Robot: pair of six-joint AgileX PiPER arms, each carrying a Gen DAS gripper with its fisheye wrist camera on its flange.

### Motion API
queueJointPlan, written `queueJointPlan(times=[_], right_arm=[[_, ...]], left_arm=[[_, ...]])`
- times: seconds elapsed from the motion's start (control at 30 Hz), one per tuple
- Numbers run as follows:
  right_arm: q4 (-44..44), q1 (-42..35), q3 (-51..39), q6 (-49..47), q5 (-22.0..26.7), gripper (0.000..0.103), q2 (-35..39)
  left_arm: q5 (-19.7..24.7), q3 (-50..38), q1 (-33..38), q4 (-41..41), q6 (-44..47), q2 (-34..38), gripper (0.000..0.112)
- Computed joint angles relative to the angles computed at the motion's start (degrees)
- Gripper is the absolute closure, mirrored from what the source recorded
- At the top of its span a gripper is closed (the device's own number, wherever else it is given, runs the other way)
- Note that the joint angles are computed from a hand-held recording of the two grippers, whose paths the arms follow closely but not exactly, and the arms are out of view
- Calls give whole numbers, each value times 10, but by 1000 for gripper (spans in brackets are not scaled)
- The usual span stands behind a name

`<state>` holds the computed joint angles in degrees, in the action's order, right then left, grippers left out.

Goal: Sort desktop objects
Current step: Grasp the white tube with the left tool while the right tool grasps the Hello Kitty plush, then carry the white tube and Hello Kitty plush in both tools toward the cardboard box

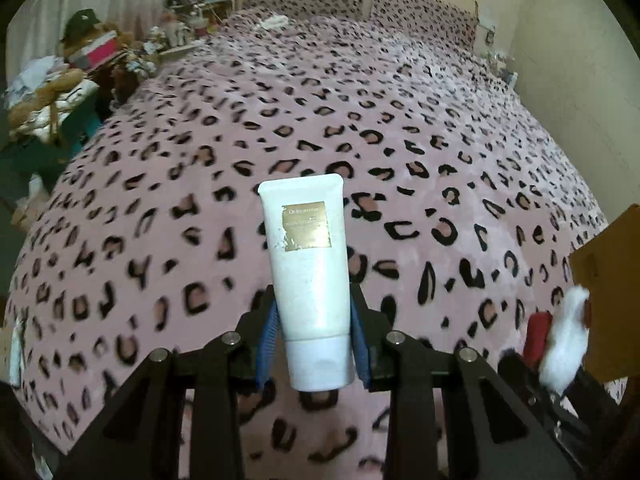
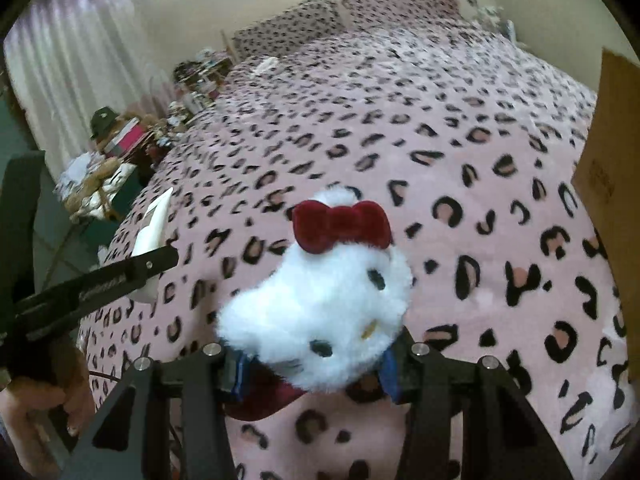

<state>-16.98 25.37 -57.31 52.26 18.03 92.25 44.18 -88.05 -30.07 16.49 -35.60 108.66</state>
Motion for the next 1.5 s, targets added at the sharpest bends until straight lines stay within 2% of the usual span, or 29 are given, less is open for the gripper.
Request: queueJointPlan(times=[0.3,0.5,0.63,1.03,1.5], right_arm=[[-124,97,-20,77,101,54,-79],[-211,166,-18,137,173,54,-115],[-233,189,-1,161,194,54,-136],[-259,230,40,206,260,54,-214],[-273,229,83,231,307,54,-275]], left_arm=[[37,127,-56,74,-81,-149,79],[72,174,-109,100,-125,-212,79],[99,190,-148,117,-164,-241,79],[141,156,-228,134,-200,-242,79],[150,90,-274,127,-197,-185,79]])
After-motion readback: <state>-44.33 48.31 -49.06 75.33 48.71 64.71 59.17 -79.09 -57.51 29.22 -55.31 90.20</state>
